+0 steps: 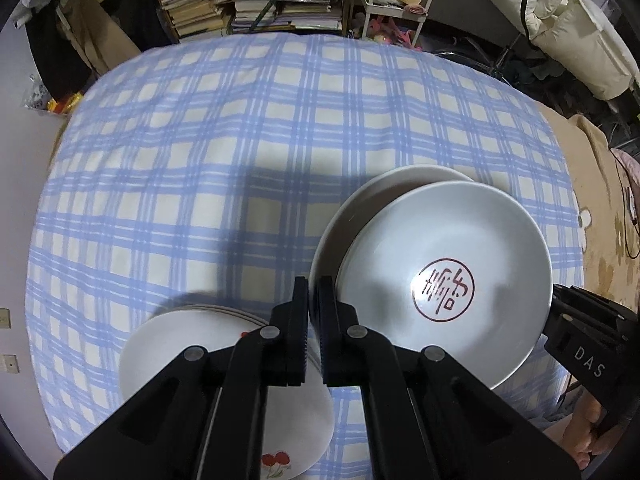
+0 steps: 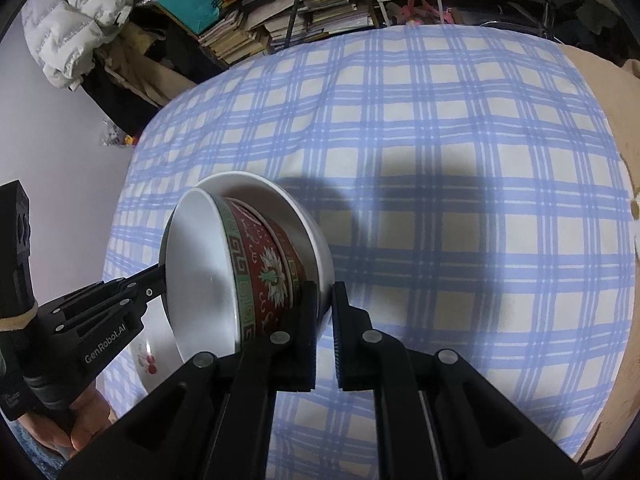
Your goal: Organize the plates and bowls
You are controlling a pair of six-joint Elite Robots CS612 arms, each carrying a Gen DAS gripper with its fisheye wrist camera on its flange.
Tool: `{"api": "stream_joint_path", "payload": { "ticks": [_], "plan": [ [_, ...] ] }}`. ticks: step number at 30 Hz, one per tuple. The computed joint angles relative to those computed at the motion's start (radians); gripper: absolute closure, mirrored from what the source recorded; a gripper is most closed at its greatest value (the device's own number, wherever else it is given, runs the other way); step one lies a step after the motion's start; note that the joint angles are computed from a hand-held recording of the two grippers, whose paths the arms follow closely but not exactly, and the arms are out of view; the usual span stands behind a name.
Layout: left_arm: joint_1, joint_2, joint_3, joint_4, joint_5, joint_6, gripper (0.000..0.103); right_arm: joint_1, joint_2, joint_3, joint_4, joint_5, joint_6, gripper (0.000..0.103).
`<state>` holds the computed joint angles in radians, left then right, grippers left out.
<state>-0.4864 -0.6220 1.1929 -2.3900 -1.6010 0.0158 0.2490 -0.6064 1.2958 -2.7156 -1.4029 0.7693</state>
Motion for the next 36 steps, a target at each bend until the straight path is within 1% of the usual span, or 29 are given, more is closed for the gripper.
{"api": "stream_joint_path", "payload": {
  "ticks": [5,8,11,13,15,18,21,23,25,27,36],
  "plan": [
    [-0.003,-0.023,0.026,-0.028,0.026,0.001,0.1,0.004,-0.006,0.009,-0.045,0.01,0.016,0.092],
    [-0.001,-0.034,0.035,-0.037,0.045,0.001,0.101,0.013,-0.007,0.003,-0.045,0.005,-0.001,0.092],
    [0.001,-0.047,0.053,-0.048,0.057,0.004,0.101,0.015,-0.006,0.005,-0.056,0.028,0.009,0.092],
    [0.001,-0.057,0.069,-0.062,0.066,0.006,0.101,0.019,-0.008,0.006,-0.064,0.028,0.014,0.092],
    [0.005,-0.066,0.082,-0.071,0.068,0.0,0.101,0.025,-0.01,0.006,-0.068,0.021,0.006,0.092],
    [0.014,-0.084,0.11,-0.091,0.074,-0.009,0.101,0.032,-0.009,0.001,-0.078,0.03,0.003,0.092],
    [0.024,-0.095,0.13,-0.097,0.081,-0.017,0.101,0.042,-0.004,-0.017,-0.065,0.032,-0.025,0.092],
    [0.035,-0.1,0.14,-0.083,0.077,-0.043,0.101,0.05,0.003,-0.034,-0.048,0.033,-0.052,0.092],
    [0.043,-0.105,0.157,-0.079,0.083,-0.061,0.101,0.055,0.014,-0.052,-0.03,0.056,-0.067,0.092],
    [0.049,-0.111,0.172,-0.08,0.085,-0.074,0.101,0.06,0.024,-0.067,-0.015,0.073,-0.078,0.092],
    [0.082,-0.126,0.217,-0.058,0.102,-0.133,0.1,0.089,0.06,-0.136,0.051,0.089,-0.128,0.092]
  ]
}}
